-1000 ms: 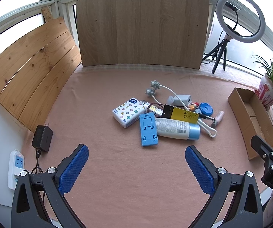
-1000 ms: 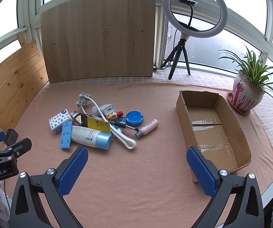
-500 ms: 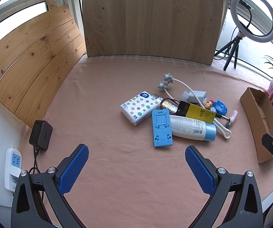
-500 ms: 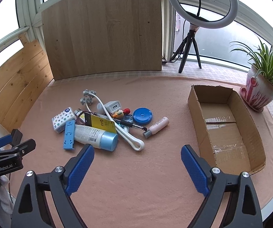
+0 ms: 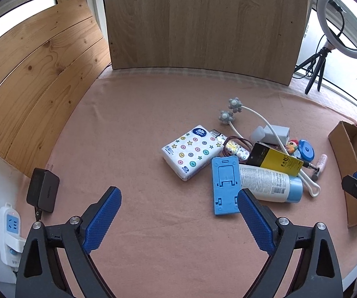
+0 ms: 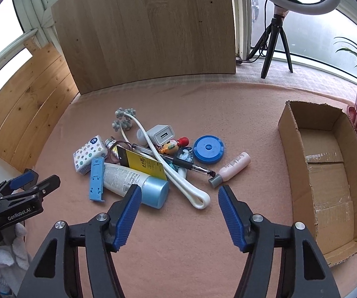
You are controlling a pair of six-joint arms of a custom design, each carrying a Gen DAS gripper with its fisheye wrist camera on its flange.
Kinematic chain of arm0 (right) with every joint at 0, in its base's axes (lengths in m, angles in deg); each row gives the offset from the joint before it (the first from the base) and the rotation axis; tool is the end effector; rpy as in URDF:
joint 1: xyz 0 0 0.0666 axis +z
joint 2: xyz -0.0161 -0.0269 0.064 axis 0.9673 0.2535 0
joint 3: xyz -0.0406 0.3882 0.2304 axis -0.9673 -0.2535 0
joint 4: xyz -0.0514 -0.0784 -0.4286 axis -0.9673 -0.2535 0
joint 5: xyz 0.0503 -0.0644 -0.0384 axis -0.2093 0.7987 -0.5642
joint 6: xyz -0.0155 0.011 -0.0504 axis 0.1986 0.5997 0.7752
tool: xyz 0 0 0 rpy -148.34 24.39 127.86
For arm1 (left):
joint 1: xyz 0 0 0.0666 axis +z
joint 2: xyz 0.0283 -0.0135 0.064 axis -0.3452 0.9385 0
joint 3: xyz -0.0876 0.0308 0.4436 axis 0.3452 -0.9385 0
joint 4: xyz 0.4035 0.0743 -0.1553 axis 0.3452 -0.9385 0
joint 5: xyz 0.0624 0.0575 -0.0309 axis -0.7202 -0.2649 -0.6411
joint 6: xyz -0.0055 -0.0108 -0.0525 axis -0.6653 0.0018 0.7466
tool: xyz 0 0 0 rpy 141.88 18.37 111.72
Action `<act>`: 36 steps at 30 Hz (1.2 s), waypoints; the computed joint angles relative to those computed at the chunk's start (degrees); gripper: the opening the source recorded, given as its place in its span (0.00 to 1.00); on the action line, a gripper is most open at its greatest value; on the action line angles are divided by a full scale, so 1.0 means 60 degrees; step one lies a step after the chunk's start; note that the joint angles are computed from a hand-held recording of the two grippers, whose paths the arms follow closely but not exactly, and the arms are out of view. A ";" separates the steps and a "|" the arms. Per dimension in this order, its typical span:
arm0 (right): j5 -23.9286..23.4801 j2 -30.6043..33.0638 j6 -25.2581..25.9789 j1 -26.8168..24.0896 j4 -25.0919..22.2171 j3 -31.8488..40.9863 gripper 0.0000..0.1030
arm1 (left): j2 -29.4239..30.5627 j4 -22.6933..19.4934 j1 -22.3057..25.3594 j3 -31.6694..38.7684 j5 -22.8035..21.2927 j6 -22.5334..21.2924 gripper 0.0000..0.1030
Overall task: Organize objects
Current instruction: 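Move the right tool toward the white lotion bottle with blue cap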
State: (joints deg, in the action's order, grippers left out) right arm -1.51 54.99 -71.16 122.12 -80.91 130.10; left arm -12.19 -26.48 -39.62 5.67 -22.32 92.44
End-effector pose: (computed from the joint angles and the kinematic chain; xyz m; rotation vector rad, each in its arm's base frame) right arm 0.3310 0.3353 0.4346 0.1497 2.5627 0.2004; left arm 0.3292 -0.1107 0.4319 0.0379 2.5762 -0.0225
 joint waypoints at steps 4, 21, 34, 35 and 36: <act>-0.0584 0.0041 -0.0216 -0.0335 0.0097 -0.0140 0.55 | 0.0397 0.0220 -0.0080 0.0246 -0.0006 -0.0171 0.85; -0.1075 -0.0092 -0.0784 -0.0793 0.0023 -0.0453 0.53 | 0.3004 0.0397 -0.0783 0.2004 0.1234 -0.0568 0.72; -0.1051 -0.0396 -0.1083 -0.0950 -0.0041 -0.0699 0.53 | 0.4099 0.0278 -0.1387 0.2509 0.2108 -0.0884 0.66; -0.1034 -0.0409 -0.1091 -0.0951 -0.0055 -0.0701 0.53 | 0.4091 0.0315 -0.1456 0.2461 0.2084 -0.0912 0.65; -0.1015 -0.0447 -0.1109 -0.0943 -0.0061 -0.0725 0.53 | 0.4074 0.0369 -0.1514 0.2404 0.2079 -0.0955 0.65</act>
